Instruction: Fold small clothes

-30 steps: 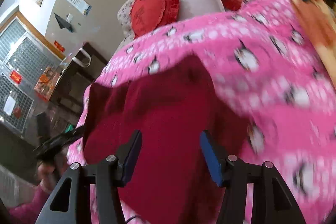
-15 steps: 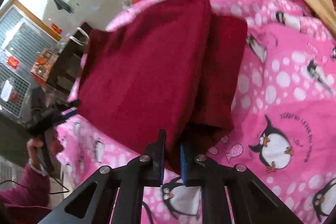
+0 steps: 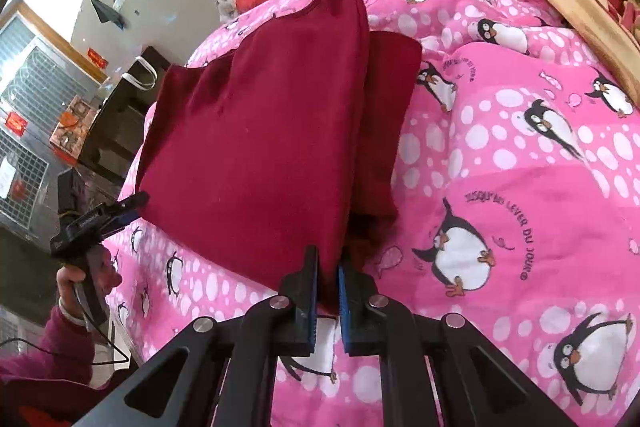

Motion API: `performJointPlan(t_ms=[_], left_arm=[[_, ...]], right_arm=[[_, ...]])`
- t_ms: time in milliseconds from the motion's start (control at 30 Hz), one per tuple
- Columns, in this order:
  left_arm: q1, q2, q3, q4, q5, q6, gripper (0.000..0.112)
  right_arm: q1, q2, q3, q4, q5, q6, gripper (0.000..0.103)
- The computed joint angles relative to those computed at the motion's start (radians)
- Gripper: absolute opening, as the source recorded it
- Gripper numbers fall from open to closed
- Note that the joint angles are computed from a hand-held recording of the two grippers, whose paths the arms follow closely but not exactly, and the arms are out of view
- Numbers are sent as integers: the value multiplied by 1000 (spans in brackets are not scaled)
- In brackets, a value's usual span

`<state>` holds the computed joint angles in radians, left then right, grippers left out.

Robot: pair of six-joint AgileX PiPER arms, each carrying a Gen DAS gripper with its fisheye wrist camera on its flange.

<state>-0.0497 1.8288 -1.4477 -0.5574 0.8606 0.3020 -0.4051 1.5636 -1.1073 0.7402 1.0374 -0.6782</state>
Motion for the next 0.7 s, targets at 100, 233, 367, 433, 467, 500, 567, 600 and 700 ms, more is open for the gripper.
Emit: performJointPlan(t_ms=[100, 233, 367, 433, 467, 500, 567, 600, 700], left_arm=[[3, 18, -50, -5, 72, 47, 41], [-3, -14, -45, 37, 87, 128, 28], [30, 17, -38, 10, 101, 175, 27], [47, 24, -42, -9, 121, 178, 27], [49, 16, -41, 5, 122, 178, 27], [45, 0, -33, 42, 107, 170, 18], [59, -14, -28, 83, 104, 169, 17], [67, -17, -28, 84, 108, 165, 17], [66, -46, -13, 91, 105, 140, 17]], right_arm=[[1, -22, -26, -32, 11, 7, 8], [-8, -15, -31, -36, 11, 11, 8], [7, 43, 21, -38, -32, 11, 8], [-19, 39, 26, -2, -18, 10, 8], [-35, 34, 12, 4, 7, 22, 8], [-42, 13, 0, -13, 14, 42, 8], [-32, -38, -23, -80, 1, 86, 12], [-23, -56, -35, -110, -7, 108, 14], [-11, -90, -69, -71, -3, 107, 28]])
